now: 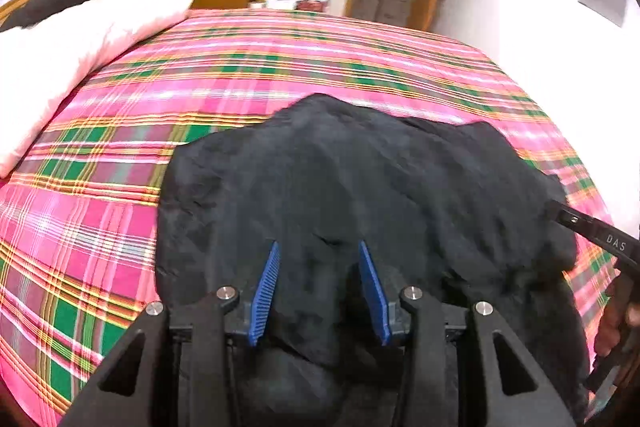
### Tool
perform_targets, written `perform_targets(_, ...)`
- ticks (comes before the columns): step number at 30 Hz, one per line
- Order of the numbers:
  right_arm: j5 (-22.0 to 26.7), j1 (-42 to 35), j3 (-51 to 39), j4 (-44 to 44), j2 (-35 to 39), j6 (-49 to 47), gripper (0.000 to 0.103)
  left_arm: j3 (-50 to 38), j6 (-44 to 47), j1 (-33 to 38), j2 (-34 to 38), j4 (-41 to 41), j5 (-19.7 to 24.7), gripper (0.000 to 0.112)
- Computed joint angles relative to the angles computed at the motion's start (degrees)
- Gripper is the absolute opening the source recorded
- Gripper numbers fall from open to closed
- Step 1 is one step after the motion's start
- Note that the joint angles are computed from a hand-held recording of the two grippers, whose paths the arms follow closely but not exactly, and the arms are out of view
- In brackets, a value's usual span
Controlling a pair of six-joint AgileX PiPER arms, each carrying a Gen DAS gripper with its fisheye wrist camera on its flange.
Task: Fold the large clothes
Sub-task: 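Open both tools and release the folded hem onto the jacket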
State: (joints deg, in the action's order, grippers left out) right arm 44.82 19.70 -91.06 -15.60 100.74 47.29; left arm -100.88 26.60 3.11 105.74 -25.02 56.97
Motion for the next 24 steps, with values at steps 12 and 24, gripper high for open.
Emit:
perform_targets(12,-0.10,-2.80,5.55,5.52,-3.47,-1.69,0.012,1.99,-0.68,-1.02,0.90,3.04,-0.61,0.042)
perform_targets(24,9.74,21.20,23.17,-9.39,-26.04,21.29,0.020,21.15,14.56,11.33,-20.73,-11.62,4.50,0.042)
